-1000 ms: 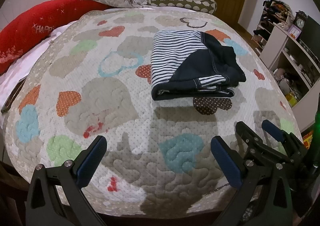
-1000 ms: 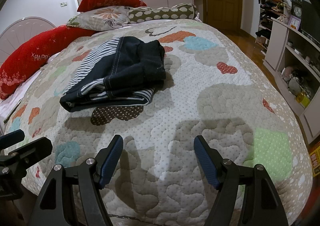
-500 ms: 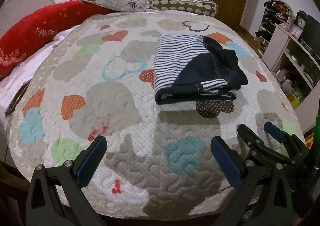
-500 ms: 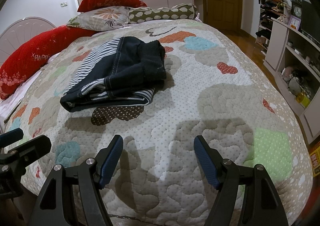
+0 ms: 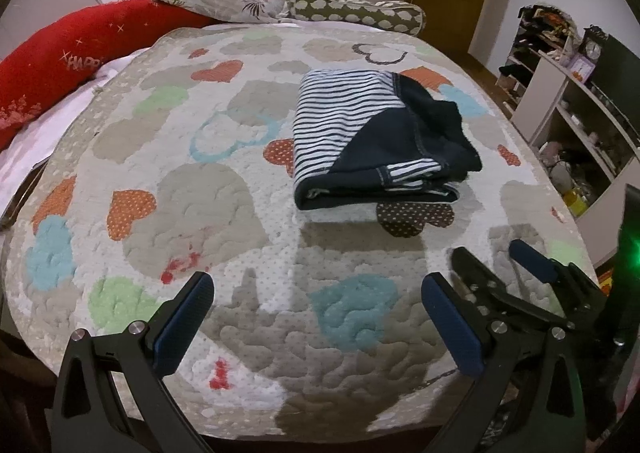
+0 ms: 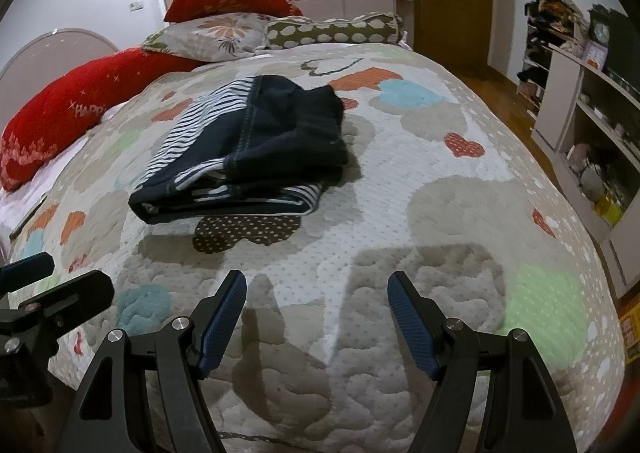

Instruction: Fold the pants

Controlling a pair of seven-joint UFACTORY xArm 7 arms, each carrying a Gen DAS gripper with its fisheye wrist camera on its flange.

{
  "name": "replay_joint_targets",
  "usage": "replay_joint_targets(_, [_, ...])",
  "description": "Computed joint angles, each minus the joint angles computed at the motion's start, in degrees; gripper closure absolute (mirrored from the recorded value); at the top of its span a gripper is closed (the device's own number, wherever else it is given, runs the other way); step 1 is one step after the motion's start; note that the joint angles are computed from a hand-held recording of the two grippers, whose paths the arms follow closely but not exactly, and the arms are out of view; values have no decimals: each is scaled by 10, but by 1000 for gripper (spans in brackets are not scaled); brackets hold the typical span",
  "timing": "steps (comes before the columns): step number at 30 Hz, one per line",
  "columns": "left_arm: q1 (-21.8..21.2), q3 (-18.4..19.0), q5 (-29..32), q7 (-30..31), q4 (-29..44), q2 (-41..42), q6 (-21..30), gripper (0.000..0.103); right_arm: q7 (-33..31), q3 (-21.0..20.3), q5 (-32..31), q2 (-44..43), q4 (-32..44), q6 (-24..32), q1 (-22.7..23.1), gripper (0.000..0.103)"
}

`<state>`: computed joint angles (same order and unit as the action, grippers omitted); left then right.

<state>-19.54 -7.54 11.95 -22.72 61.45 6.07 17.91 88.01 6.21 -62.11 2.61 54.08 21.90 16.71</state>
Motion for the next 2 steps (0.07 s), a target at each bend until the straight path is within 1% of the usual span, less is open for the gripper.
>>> replay_joint_targets(2, [2,-1,-7,6,2,2,0,0,-8,0,0,8,9,0,1,26])
